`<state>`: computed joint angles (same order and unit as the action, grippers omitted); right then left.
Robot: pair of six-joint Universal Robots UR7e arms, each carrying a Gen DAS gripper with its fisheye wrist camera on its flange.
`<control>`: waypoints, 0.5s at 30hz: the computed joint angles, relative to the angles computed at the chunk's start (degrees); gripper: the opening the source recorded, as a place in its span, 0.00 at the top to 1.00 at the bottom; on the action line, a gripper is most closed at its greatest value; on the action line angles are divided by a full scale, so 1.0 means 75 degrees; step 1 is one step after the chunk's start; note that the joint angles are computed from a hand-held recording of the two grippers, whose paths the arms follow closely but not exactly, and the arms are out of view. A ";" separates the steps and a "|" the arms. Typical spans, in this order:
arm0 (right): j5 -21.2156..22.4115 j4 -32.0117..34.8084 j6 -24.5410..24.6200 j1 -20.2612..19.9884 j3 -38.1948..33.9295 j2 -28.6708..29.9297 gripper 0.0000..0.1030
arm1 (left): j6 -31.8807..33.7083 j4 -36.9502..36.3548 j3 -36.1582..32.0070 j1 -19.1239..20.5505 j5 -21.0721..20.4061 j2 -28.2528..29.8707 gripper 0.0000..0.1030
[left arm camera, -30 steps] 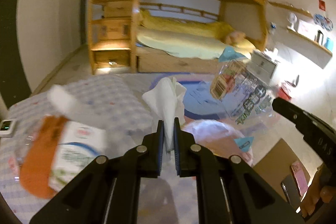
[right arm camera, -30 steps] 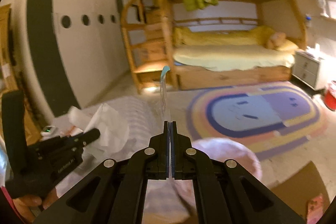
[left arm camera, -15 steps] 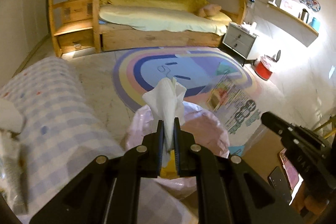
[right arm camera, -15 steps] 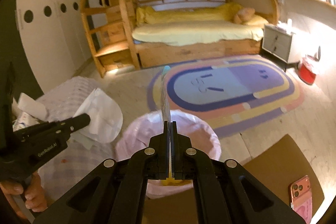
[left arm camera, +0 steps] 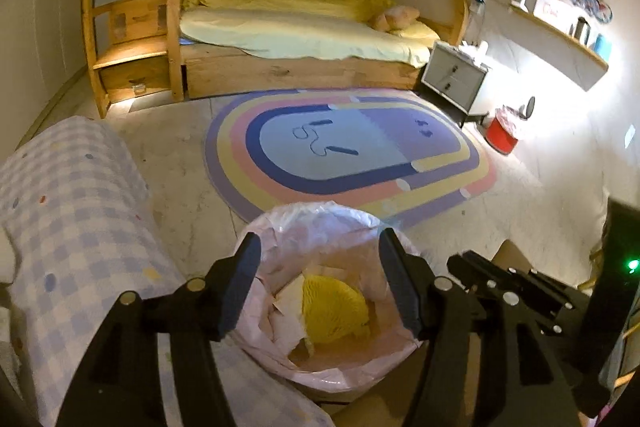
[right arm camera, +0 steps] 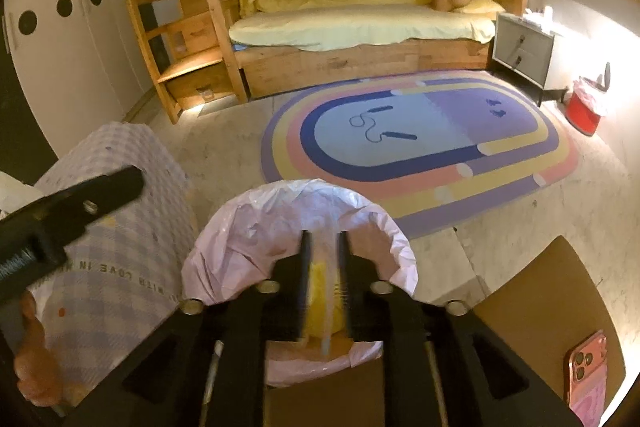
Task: Collect trash
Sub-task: 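Open both grippers over the wastebasket to drop tissue and strip, then move both grippers back to the table toward the milk carton and plastic wrapper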
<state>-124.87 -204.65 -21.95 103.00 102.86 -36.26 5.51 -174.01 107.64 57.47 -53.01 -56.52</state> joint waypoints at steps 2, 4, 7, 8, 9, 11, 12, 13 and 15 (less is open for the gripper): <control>0.0033 -0.0160 -0.0052 0.0038 0.0116 -0.0048 0.75 | -0.0036 -0.0176 0.0142 -0.0065 0.0106 -0.0164 0.42; 0.0008 -0.0263 0.0001 0.0152 0.0283 -0.0142 0.75 | -0.0115 -0.0315 0.0333 -0.0140 0.0217 -0.0386 0.42; 0.0100 -0.0357 0.0148 0.0331 0.0521 -0.0338 0.75 | -0.0104 -0.0643 0.0829 -0.0316 0.0526 -0.0858 0.42; 0.0117 -0.0353 0.0161 0.0390 0.0537 -0.0368 0.75 | -0.0105 -0.0792 0.1032 -0.0399 0.0662 -0.1037 0.42; 0.0147 -0.0344 0.0187 0.0461 0.0582 -0.0412 0.75 | -0.0124 -0.0873 0.1173 -0.0471 0.0778 -0.1182 0.42; 0.0224 -0.0290 0.0265 0.0656 0.0658 -0.0488 0.75 | -0.0148 -0.0966 0.1447 -0.0595 0.0965 -0.1473 0.42; 0.0258 -0.0252 0.0278 0.0727 0.0679 -0.0516 0.75 | -0.0146 -0.1027 0.1612 -0.0678 0.1129 -0.1634 0.42; 0.0321 -0.0188 0.0306 0.0856 0.0709 -0.0540 0.75 | -0.0121 -0.1073 0.1743 -0.0735 0.1252 -0.1762 0.42; 0.0436 -0.0076 0.0345 0.1055 0.0725 -0.0548 0.75 | -0.0114 -0.1116 0.2071 -0.0883 0.1568 -0.2088 0.42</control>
